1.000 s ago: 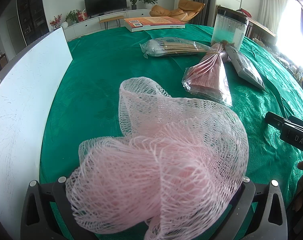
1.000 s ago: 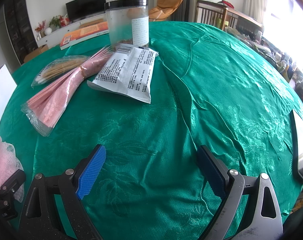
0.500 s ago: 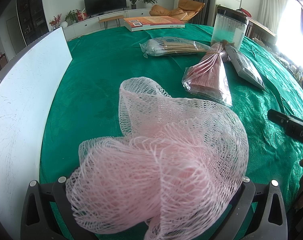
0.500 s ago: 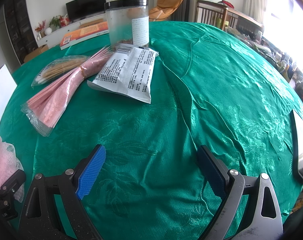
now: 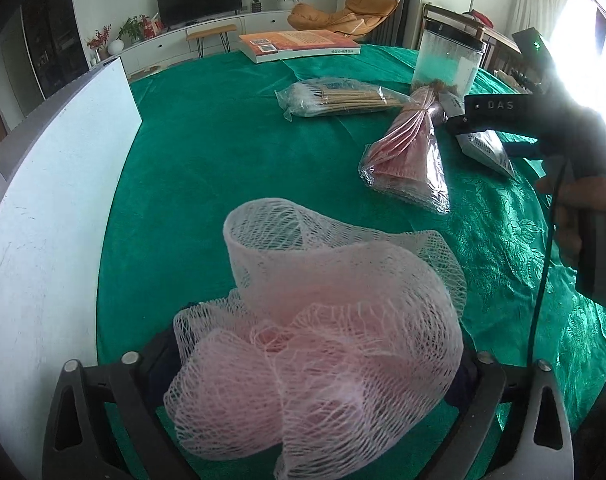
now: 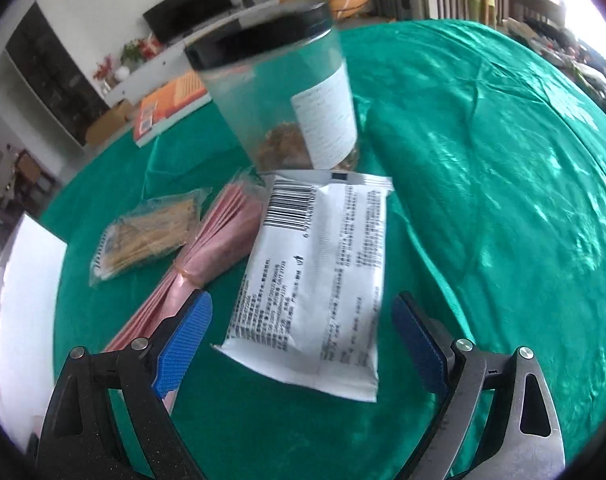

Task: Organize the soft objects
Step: 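Carry the puff toward the box with left tool while right tool grasps the white printed bag, then lower the puff and white bag into the box and open both tools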

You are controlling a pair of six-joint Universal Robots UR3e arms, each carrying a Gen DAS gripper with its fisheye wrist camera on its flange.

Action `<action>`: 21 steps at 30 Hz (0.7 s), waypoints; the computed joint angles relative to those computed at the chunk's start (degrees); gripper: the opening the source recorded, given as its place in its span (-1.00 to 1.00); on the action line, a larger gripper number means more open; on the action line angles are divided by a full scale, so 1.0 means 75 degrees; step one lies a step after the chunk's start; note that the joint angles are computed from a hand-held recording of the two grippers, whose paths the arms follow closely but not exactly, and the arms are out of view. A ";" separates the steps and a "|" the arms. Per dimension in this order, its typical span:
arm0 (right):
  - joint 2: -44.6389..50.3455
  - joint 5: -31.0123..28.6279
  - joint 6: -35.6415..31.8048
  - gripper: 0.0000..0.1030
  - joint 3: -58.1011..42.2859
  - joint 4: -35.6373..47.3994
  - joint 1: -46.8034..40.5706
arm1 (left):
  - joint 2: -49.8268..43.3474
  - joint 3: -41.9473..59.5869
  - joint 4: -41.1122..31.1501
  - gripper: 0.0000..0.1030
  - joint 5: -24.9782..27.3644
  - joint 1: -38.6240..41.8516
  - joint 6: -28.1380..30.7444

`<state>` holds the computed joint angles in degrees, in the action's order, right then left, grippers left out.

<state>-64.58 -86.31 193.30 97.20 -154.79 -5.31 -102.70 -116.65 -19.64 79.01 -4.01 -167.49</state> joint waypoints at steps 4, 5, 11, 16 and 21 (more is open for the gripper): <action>-0.0879 0.0242 -0.0125 0.34 0.1217 -0.0544 -0.0236 | 0.0391 -0.0276 -0.0260 -0.04 -0.0920 0.0559 0.0003; -0.1322 0.0271 -0.0199 0.34 0.1757 -0.0725 -0.0334 | 0.0540 -0.0324 -0.0461 -0.06 -0.1265 0.0746 -0.0047; -0.4068 0.0830 -0.0892 0.34 0.3411 -0.0245 -0.0597 | 0.2551 -0.0526 -0.2538 -0.06 -0.3196 0.2094 0.0394; -0.4224 0.1419 -0.0290 0.34 0.1638 0.0698 0.1212 | 0.4970 -0.0034 -0.5616 -0.06 -0.4176 0.4618 0.2211; -0.1951 0.2100 0.0523 0.36 -0.1503 0.0707 0.3687 | 0.6287 0.0168 -0.6816 0.53 -0.3536 0.7492 0.3903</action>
